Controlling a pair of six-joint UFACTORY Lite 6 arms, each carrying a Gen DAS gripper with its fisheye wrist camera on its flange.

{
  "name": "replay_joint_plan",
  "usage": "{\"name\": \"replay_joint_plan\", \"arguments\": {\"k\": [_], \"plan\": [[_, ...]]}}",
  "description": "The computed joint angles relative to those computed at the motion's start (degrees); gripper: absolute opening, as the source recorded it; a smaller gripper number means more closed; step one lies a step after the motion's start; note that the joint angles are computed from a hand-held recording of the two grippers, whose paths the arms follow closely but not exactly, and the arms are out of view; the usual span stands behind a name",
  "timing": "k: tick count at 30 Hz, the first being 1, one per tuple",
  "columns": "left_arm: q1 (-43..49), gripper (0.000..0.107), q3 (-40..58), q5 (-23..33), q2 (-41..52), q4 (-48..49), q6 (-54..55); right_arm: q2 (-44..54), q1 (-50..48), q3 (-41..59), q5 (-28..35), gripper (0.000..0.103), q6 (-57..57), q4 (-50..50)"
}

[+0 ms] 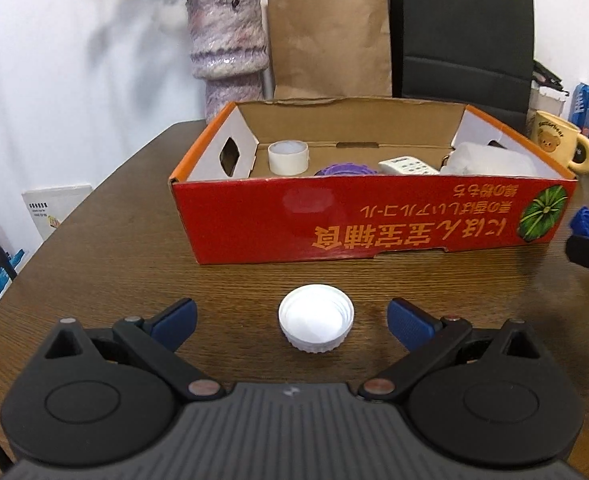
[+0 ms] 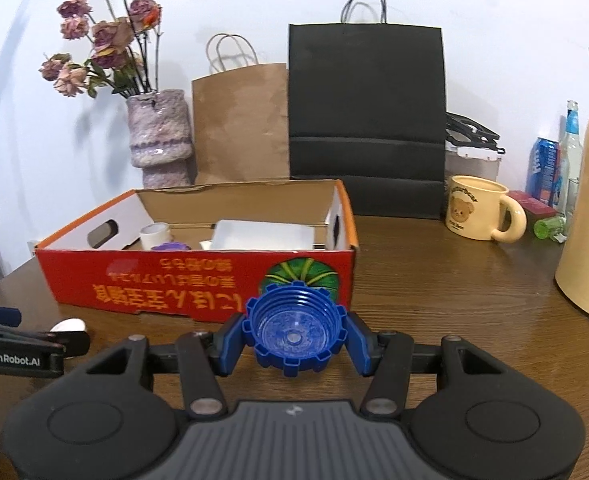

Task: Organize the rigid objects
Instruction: 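Grasp the white bottle cap with the left tool, then carry the white cap and blue cap over the red box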

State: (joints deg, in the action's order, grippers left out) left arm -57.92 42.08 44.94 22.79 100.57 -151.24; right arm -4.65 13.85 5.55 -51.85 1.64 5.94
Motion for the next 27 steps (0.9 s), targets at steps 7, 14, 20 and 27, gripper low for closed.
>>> {"name": "replay_joint_plan", "arguments": {"k": [7,14,20,27], "plan": [[3.0,0.096,2.9,-2.2,3.1,0.1,0.8,1.1,0.1,0.3,-0.5,0.052,-0.1,-0.1],[2.6,0.047,0.1,-2.8,0.8,6.7,-4.2,1.1,1.2,0.0,-0.8,0.052,-0.4,0.5],[1.7,0.041,-0.7,-1.9,0.4,7.8,-5.4,1.0,1.8,-0.2,-0.9,0.052,-0.5,1.1],[1.0,0.041,-1.1,-0.2,-0.3,6.3,-5.1,0.7,3.9,-1.1,-2.2,0.052,-1.1,3.2]]}}
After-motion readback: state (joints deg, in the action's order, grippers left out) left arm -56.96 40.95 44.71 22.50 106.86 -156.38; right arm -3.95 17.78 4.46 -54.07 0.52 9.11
